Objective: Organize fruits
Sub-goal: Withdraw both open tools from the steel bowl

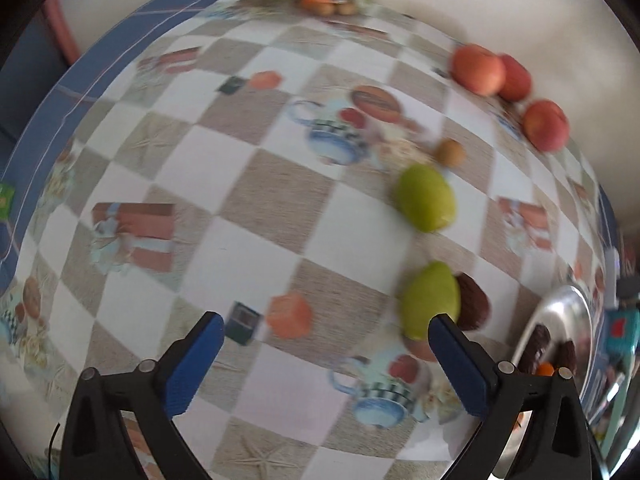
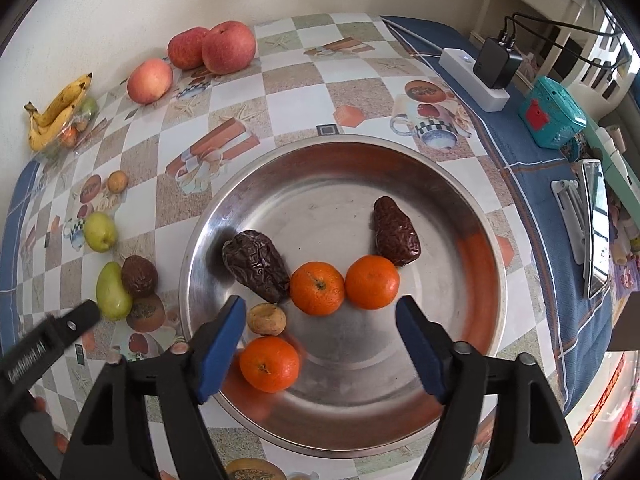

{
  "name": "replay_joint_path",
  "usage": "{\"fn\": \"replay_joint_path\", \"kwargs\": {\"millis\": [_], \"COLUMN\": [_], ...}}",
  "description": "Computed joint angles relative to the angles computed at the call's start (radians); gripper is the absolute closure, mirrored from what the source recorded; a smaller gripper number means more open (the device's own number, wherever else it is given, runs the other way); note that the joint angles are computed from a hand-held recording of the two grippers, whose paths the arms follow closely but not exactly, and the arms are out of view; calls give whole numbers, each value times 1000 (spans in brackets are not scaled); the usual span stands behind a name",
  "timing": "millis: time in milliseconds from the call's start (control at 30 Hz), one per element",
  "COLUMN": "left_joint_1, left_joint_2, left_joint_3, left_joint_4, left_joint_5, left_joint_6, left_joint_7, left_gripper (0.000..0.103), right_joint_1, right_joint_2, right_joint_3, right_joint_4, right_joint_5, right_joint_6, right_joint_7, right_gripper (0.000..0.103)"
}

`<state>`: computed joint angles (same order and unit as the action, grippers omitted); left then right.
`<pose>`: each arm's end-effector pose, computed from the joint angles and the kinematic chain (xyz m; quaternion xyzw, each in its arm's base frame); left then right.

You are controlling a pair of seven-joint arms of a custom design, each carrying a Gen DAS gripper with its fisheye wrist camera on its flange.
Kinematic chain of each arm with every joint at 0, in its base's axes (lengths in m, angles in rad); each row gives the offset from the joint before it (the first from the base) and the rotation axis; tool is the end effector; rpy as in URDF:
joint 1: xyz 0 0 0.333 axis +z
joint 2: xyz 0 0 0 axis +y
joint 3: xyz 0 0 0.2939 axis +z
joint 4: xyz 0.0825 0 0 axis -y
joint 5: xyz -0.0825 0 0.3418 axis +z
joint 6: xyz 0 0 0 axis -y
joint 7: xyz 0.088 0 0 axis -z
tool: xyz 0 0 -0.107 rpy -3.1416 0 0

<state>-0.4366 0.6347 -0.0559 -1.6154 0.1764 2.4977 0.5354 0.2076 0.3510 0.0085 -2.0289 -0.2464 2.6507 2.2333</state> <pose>0.5926 -0.3126 0.2885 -0.8343 0.5352 -0.1232 0.0481 0.5719 0.1321 0.3101 -0.6081 0.7793 -0.1119 0.1022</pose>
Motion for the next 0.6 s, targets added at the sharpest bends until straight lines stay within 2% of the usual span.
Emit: {"fn": "replay_joint_path", "kwargs": {"millis": [167,200,233,267,433,600], "left_joint_1": [-7,-6,-3,1,20,31], "left_joint_2": [-51,-66,-77,-84,-97,-77], "left_joint_3": [42,51,54,55,48,27], "left_joint_4": [-71,-93,-109,-118,-137,-107], "left_joint_5": [50,63,73,80,100,107], "left_joint_6": [9,18,25,29,35,38], "left_joint_7": [-70,-89,-103,-116,-155,-113], "left_gripper": [0,0,0,0,0,0], "right_joint_1": [17,25,32,41,48,72], "right_joint_2": [13,17,20,25,52,78], "right_joint_3": [-2,-5,-6,-9,19,33], "right_joint_4": [23,29,35,43,80,117], "right_joint_5": [-21,-35,-45,-59,-55,-48], "right_joint_6": [-13,-10,-10,-11,-7,-12], "right_joint_7": [9,17,22,31,-7,-45], "right_gripper": [24,20,9,5,5,5]}}
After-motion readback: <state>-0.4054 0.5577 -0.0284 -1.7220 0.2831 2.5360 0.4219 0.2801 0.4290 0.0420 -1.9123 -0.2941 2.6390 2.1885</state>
